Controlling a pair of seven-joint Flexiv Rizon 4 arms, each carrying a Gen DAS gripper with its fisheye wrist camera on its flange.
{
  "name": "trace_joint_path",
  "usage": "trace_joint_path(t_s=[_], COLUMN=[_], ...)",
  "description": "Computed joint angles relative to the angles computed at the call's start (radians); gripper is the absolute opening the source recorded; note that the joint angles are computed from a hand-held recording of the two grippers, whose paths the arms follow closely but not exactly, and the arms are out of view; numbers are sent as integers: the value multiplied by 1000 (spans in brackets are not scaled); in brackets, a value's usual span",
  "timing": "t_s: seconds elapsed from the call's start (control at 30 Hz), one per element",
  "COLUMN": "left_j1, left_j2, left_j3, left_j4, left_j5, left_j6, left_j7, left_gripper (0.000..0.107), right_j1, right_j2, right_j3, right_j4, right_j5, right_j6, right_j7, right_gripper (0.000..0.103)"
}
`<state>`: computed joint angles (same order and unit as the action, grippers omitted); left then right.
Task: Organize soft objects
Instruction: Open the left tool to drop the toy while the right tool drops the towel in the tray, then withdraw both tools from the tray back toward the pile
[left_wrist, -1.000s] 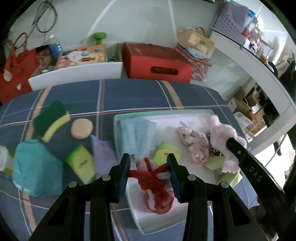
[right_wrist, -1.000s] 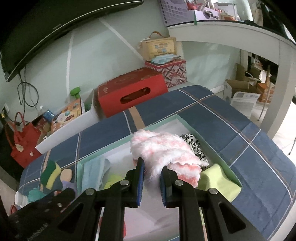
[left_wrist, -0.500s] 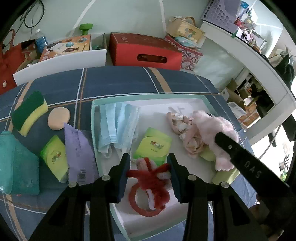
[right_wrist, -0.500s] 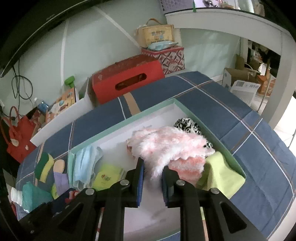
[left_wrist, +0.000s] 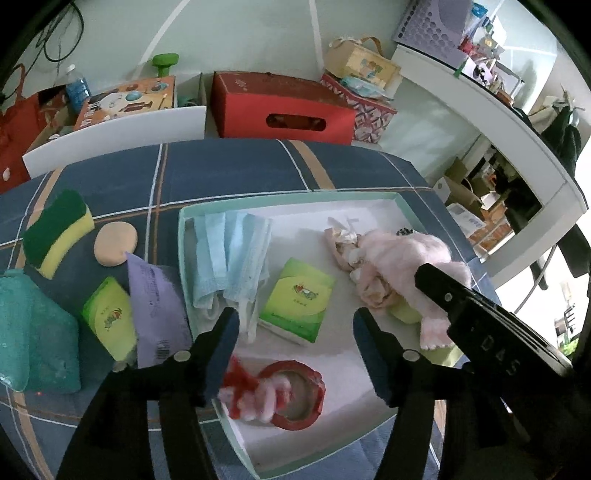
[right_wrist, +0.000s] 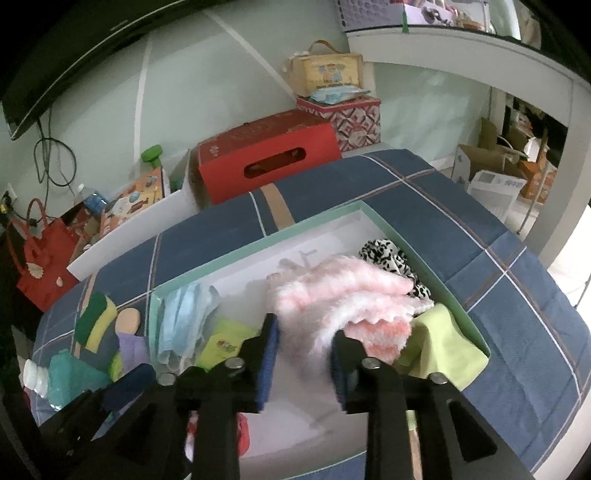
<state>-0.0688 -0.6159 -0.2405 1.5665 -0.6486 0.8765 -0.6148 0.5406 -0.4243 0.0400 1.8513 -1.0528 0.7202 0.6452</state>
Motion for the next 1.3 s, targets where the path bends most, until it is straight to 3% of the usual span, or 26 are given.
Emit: trace_joint_path(t_s=[0.07, 0.27, 0.73, 0.97, 1.13, 1.3], left_j1=[2, 12, 42, 50, 87, 84], left_j2=[0, 5, 10, 24, 18, -21], left_j3=[4, 12, 15, 58, 71, 153], left_j4=[-3, -4, -9, -23, -59, -139], left_j5=[-3, -16, 12, 77, 85, 192], left_j6=[5, 49, 151, 221, 215, 188], left_j7=[-11, -49, -120, -162, -203, -305], left_gripper=[79, 86, 87, 87, 87, 87], right_j1=[9, 18, 21, 15, 27, 38], right_j2=[7, 31, 8, -8, -28, -47], right_j3=[-1, 9, 25, 20, 12, 3], right_j4=[-1, 2, -29, -34, -61, -88], right_j5=[-11, -46, 26, 54, 67, 70], right_j6=[-21, -81, -118, -64, -52, -24], right_j7=[6, 43, -2, -25, -59, -91], right_gripper=[55, 62, 88, 89, 89, 89])
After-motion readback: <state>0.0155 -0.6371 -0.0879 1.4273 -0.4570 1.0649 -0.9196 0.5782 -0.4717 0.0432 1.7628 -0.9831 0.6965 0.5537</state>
